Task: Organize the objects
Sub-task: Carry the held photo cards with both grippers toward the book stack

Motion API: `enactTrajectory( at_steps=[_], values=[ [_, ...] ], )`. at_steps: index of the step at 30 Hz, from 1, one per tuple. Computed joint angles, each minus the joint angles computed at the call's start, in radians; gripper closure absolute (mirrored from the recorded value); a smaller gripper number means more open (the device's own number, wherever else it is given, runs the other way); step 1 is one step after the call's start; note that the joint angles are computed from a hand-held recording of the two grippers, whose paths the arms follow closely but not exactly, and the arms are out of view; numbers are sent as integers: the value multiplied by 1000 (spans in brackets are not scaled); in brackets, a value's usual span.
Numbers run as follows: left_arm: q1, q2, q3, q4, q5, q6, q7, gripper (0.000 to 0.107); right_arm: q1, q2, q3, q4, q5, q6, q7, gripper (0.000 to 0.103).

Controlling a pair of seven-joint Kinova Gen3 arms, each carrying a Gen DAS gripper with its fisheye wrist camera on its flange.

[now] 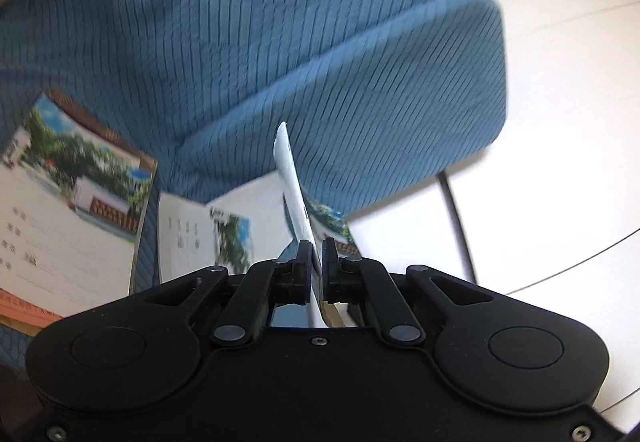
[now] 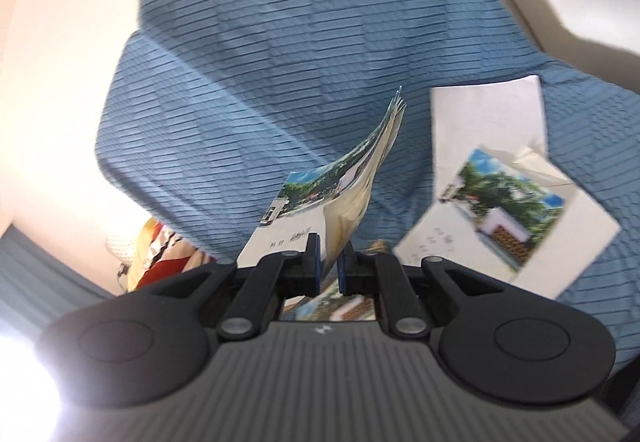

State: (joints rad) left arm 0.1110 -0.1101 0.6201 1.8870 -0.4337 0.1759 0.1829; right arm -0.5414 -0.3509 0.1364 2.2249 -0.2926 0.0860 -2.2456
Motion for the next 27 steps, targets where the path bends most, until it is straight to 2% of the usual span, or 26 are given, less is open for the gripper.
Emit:
enactTrajectory(
  at_steps=[4, 11, 14, 16, 19, 22, 25, 27],
  values=[
    [-51, -78, 11, 38, 33, -12, -9, 103, -40, 14, 0, -32, -2, -9, 2, 92],
    [-142, -188, 35, 76, 106, 42, -68, 103, -146, 59, 37, -86, 2, -18, 18, 92],
    [-187, -220, 53, 86, 137, 82, -89, 103, -160, 97, 29, -114, -1, -18, 29, 92],
    [-201, -229, 49, 103, 168, 99, -105, 104, -187, 121, 40, -123, -9, -32, 39, 92],
    [-181, -240, 3, 141, 223, 101, -147, 104, -144, 168, -19, -146, 7, -32, 37, 92],
    [-165, -244, -35, 176, 275, 100, -189, 105, -202, 205, 20, -155, -21, -40, 69, 92],
    [-204, -230, -4, 172, 302, 158, -207, 107, -152, 242, -41, -167, -10, -35, 67, 92],
    [-214, -221, 5, 175, 305, 173, -215, 107, -162, 265, -37, -169, -37, -33, 98, 97]
  ],
)
